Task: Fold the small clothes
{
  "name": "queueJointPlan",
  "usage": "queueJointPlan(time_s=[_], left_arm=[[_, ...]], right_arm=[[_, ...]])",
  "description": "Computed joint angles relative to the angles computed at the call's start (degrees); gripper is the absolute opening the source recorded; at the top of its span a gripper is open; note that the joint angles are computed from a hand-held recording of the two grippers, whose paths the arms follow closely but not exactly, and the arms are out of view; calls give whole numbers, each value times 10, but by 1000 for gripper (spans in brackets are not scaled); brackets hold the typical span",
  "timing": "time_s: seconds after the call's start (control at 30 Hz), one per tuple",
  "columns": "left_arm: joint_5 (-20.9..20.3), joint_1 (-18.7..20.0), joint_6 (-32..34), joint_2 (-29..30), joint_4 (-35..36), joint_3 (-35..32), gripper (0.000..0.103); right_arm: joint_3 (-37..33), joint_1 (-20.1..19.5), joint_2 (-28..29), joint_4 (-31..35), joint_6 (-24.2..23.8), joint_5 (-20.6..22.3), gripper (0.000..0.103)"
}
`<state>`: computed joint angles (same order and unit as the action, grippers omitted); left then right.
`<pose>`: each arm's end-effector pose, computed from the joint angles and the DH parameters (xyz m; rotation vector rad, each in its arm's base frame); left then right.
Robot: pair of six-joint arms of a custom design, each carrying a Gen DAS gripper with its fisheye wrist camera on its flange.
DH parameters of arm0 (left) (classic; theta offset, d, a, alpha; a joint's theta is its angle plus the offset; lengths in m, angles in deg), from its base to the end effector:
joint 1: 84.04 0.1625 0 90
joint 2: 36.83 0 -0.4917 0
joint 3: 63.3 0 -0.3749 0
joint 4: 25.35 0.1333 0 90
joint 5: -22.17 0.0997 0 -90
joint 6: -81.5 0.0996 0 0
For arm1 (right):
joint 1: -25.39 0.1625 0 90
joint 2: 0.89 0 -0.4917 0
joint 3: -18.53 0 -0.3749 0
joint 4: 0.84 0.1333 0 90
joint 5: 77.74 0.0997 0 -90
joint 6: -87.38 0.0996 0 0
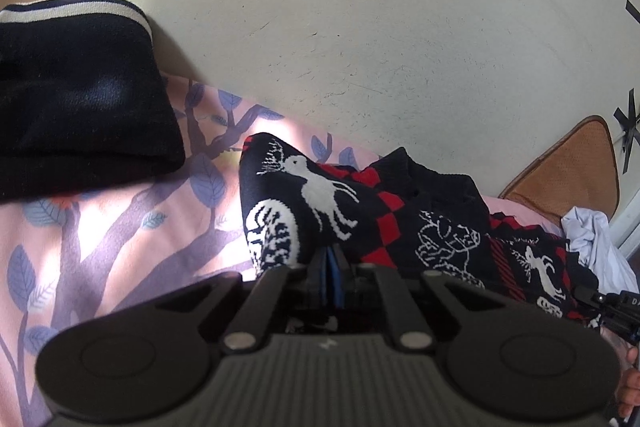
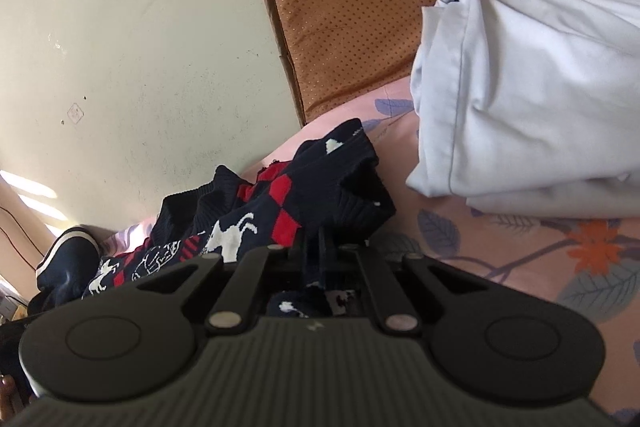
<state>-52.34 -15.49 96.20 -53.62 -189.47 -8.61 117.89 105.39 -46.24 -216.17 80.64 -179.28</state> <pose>-0.1817 -0.8996 0.0557 0.7418 2.6699 -0.9260 -0.0082 -0.6994 0.2722 -0.2324 -2.2972 1.6009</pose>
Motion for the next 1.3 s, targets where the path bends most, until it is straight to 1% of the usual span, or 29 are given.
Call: queueJointPlan(time_s=[0.03,0.07,0.13,0.17,0.23,0.27,0.3,0.33,0.37,0.4,0.43,0.47,0.53,0.57,0.6,0.63,0.7,0.73,0.77,0.8,0.83,0.87,0.93,1.0,1.07,1.13,1.2,1.27,1.3], left_arm=[[5,-2,5,0,-4,2,6],[8,-3,8,0,-7,3,6],[8,-3,7,1,-7,3,6],[7,-3,5,0,-6,2,6],[6,-3,4,1,-5,1,6],[6,-3,5,1,-5,1,6],[7,-3,6,1,-6,1,6],[7,-3,6,1,-7,2,6],[7,-3,6,1,-8,2,6],[7,-3,5,1,-8,2,6],[7,-3,4,1,-8,2,6],[8,-3,4,2,-9,2,6],[13,-5,8,2,-13,3,6],[17,-6,11,2,-16,5,6],[19,-7,13,1,-17,7,6],[17,-7,11,-3,-15,12,6],[1,-4,-12,-28,-1,43,7],[-12,-3,-24,-46,-4,70,9],[-29,-3,-26,-71,-19,110,14],[-29,-6,-22,-94,-33,147,26],[-17,-12,-13,-116,-55,188,32],[-8,-14,5,-142,-84,235,36],[-1,-15,31,-188,-105,308,37],[11,-16,30,-230,-96,367,37],[21,-17,14,-265,-76,415,37],[28,-18,-8,-293,-61,456,37],[21,-18,-24,-319,-67,496,39],[15,-19,-38,-339,-57,520,41],[12,-20,-47,-347,-48,529,41]], right_arm=[[11,4,-4,-9,-3,-10,8],[24,7,-6,-26,-14,-13,12],[39,20,-9,-44,-57,-31,16],[45,25,-11,-47,-82,-27,16],[51,31,-12,-44,-113,-15,16],[47,37,-12,-24,-122,-30,16],[37,43,-9,1,-139,-69,15],[30,38,-4,14,-157,-86,9],[35,31,-4,4,-155,-80,0],[46,20,-13,3,-128,-50,0],[57,11,-24,5,-96,-31,0],[60,13,-22,-9,-87,-37,0],[67,27,-12,-53,-117,-71,1],[72,32,-9,-69,-123,-86,3],[78,39,-8,-80,-121,-104,9],[90,44,-11,-88,-122,-105,14],[131,44,-27,-106,-132,-72,14],[151,44,-36,-112,-134,-58,16],[175,42,-45,-120,-146,-38,18],[197,39,-56,-118,-152,-24,21],[219,36,-70,-110,-158,-8,26],[238,33,-80,-108,-160,0,28],[279,25,-95,-112,-164,28,29],[316,10,-113,-102,-155,70,30],[353,-6,-135,-77,-153,115,32],[384,-11,-144,-74,-158,130,34],[409,-21,-161,-54,-168,146,37],[431,-27,-178,-38,-170,150,41],[438,-26,-184,-31,-170,143,41]])
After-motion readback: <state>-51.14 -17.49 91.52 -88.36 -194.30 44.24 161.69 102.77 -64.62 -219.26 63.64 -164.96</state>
